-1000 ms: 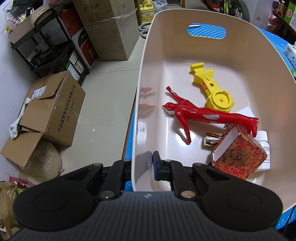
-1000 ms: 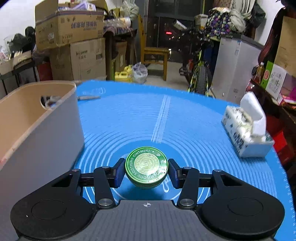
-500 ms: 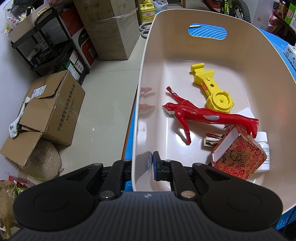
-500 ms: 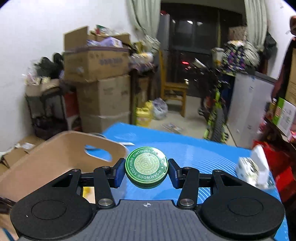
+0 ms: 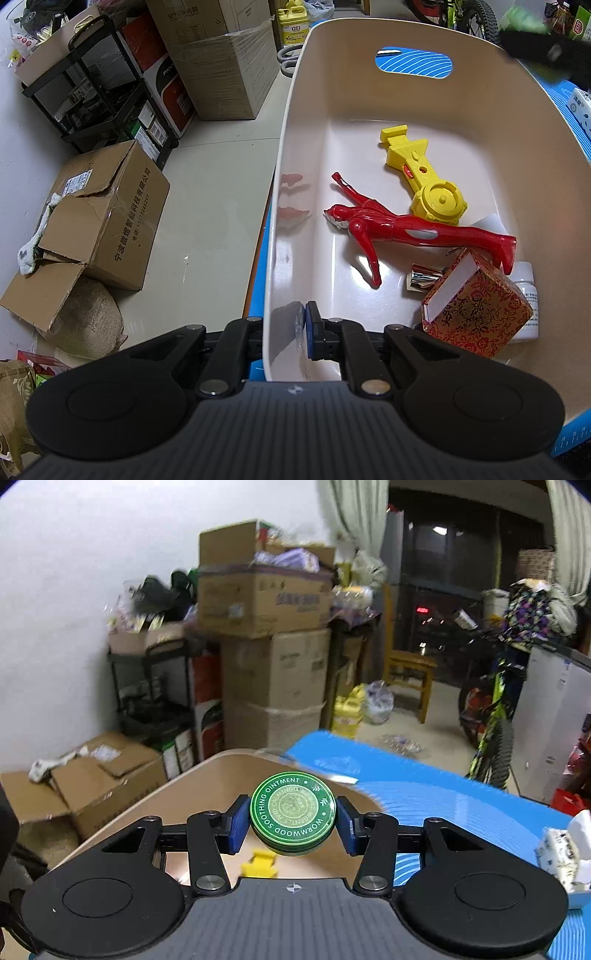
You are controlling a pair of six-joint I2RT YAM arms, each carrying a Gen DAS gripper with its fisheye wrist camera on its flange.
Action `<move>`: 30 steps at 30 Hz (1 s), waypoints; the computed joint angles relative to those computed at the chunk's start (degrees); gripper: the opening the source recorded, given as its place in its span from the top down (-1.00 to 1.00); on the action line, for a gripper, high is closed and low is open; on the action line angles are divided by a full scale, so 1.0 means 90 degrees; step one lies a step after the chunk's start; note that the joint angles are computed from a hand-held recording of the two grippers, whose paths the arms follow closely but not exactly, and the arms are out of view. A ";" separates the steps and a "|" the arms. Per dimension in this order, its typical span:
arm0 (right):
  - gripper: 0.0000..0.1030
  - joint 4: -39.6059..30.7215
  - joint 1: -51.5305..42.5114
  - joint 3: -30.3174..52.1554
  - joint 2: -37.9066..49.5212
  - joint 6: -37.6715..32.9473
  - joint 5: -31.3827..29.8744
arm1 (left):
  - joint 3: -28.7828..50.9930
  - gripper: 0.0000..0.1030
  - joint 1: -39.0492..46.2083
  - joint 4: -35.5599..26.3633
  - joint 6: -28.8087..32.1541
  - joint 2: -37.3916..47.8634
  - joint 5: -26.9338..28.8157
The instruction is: Organize rigid objects
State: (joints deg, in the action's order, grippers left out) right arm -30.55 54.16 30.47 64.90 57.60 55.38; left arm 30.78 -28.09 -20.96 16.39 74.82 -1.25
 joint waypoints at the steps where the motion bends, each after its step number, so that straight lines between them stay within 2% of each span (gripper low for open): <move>1: -0.05 0.0086 -0.0016 0.0051 0.0181 0.0000 -0.0116 | 0.0000 0.73 0.0000 0.0000 0.0000 0.0000 0.0000; 6: -0.05 0.0390 -0.0171 0.0248 0.0975 -0.0058 -0.0925 | 0.0002 0.73 0.0005 -0.0001 0.0009 0.0002 -0.0001; 14: -0.05 0.0512 -0.0233 0.0293 0.1597 0.0112 -0.1705 | 0.0019 0.73 -0.0002 0.0005 -0.0003 0.0016 -0.0017; 19: -0.40 0.0129 0.0226 0.0246 0.1396 0.0619 -0.1259 | -0.0049 0.71 -0.0017 -0.0016 0.0002 -0.0123 -0.0057; 22: -0.53 -0.0398 0.0546 0.0258 0.0944 0.1123 -0.0962 | -0.0038 0.69 -0.0026 -0.0207 -0.0061 -0.0315 -0.0091; 23: -0.55 -0.0685 0.0650 0.0304 0.0783 0.1351 -0.0864 | -0.0047 0.56 -0.0038 -0.0280 -0.0089 -0.0405 -0.0120; 24: -0.59 -0.1005 0.0792 0.0360 0.0637 0.1628 -0.0753 | -0.0056 0.34 -0.0062 -0.0371 -0.0122 -0.0529 -0.0169; 25: -0.62 -0.1302 0.0930 0.0431 0.0553 0.1894 -0.0653 | -0.0109 -0.14 -0.0099 -0.0437 -0.0161 -0.0749 -0.0223; 26: -0.64 -0.1776 0.1163 0.0558 0.0482 0.2331 -0.0503 | -0.0183 -0.41 -0.0140 -0.0478 -0.0195 -0.1017 -0.0243; 30: -0.84 -0.3888 0.2149 0.1215 0.0618 0.4341 -0.0155 | -0.0098 -0.46 -0.0322 -0.1092 -0.0429 -0.2026 -0.0129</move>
State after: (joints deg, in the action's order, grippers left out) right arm -65.55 73.50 41.40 70.46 96.66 53.98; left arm 29.89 -30.99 -30.78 12.52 56.59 -2.41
